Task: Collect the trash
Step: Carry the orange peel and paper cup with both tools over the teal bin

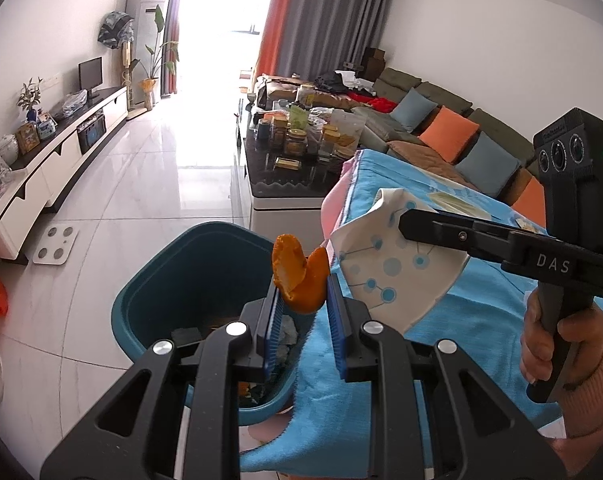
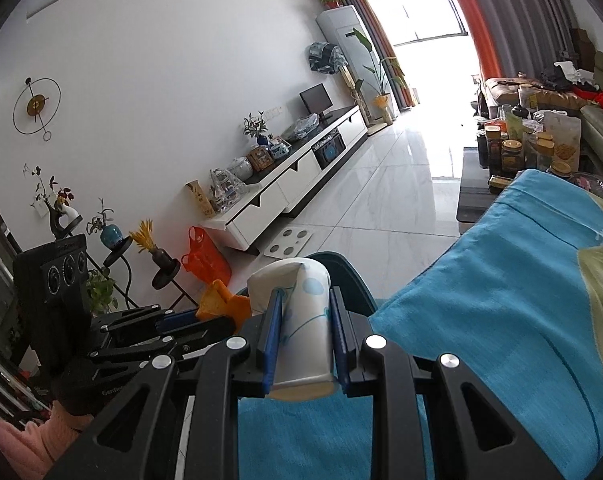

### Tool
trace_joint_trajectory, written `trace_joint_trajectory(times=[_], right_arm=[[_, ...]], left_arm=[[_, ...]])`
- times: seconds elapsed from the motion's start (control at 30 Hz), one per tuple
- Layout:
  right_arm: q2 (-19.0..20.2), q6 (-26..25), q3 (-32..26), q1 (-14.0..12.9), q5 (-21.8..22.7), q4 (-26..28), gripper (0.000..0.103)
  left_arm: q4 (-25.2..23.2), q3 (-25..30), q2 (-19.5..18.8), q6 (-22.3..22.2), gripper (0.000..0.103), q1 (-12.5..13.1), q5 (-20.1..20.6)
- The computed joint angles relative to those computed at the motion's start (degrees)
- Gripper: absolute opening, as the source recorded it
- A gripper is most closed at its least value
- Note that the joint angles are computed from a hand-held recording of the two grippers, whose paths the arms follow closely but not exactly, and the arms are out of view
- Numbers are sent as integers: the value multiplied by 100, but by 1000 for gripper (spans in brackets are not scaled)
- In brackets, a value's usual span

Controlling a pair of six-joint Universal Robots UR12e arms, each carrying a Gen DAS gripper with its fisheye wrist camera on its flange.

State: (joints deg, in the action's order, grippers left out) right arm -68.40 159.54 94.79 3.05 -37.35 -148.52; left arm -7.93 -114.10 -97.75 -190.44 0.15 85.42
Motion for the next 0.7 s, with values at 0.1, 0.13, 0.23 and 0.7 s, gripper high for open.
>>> trace_joint_trajectory(times=[0.1, 0.13, 0.23, 0.7], right_arm=[[30, -9, -46, 31, -31, 40, 22], [41, -12, -61, 39, -47, 44, 22], [59, -26, -84, 73, -102, 75, 22], [139, 24, -210, 219, -322, 159, 22]], left_arm=[[-19, -2, -8, -21, 22, 10, 45], [-31, 7, -17, -31, 22, 11, 57], [-61, 0, -29, -61, 22, 36, 69], [-190, 34, -106, -201, 23, 47, 206]])
